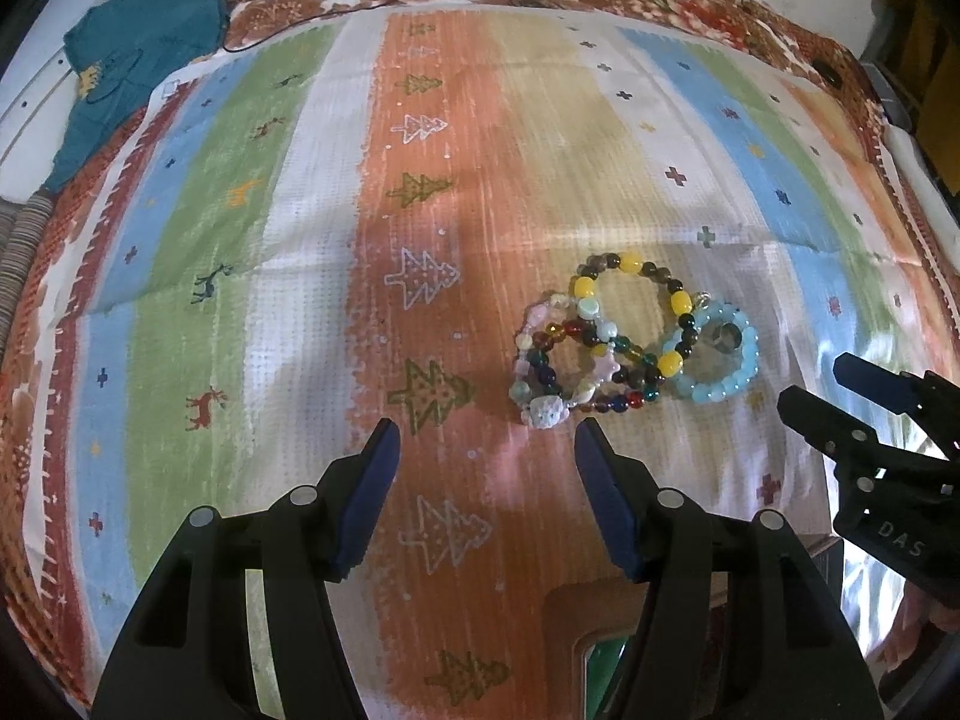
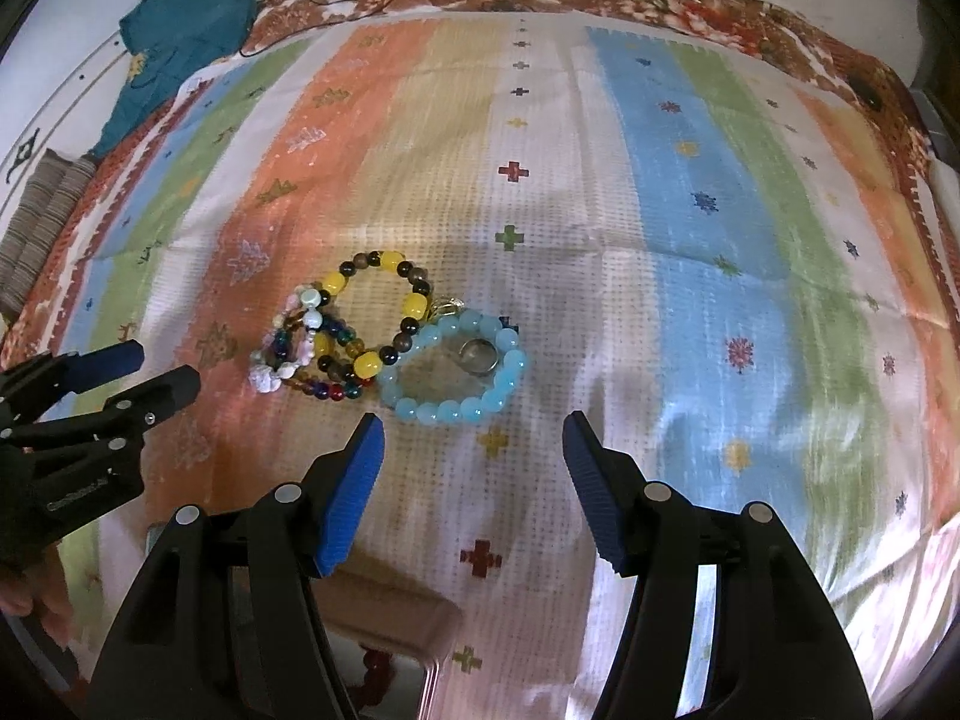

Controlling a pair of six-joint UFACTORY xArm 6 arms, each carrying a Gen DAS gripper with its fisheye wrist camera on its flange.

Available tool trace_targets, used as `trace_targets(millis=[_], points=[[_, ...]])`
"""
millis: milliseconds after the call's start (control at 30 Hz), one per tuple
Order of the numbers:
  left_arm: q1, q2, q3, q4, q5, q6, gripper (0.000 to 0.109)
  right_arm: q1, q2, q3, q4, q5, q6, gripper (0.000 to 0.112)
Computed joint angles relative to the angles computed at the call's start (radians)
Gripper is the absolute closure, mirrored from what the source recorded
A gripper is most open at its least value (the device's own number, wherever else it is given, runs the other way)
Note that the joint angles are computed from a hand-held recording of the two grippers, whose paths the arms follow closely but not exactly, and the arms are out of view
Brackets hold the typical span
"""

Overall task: Organize jewelry
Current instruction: 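Move both grippers back to the remaining beaded bracelets, then grasp the light blue bracelet with right gripper while left grasps the white-pink bracelet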

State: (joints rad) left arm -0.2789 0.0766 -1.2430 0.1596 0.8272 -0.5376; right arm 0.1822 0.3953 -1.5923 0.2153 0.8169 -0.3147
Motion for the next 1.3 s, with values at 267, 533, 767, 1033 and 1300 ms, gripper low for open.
trace_targets(millis=[267, 533, 767, 1033, 1300], points=[[0.016, 0.038, -0.017, -0.015, -0.002, 0.018, 0.048, -0.001, 0.060, -0.060, 0.008, 0.022, 0.009, 0.050], [0.030, 0.075, -0.038, -0.053, -0.009, 0.043, 0.048, -0.004, 0.109, -0.115, 0.009, 0.042, 0.024, 0.051], [0.038, 0.118, -0.075, -0.065, -0.014, 0.059, 0.048, -0.004, 0.166, -0.180, 0.002, 0.072, 0.041, 0.051], [0.047, 0.159, -0.103, -0.090, 0.000, 0.084, 0.049, 0.002, 0.218, -0.241, -0.009, 0.093, 0.054, 0.051], [0.052, 0.187, -0.110, -0.084, -0.011, 0.095, 0.048, 0.006, 0.232, -0.247, -0.038, 0.087, 0.053, 0.055]])
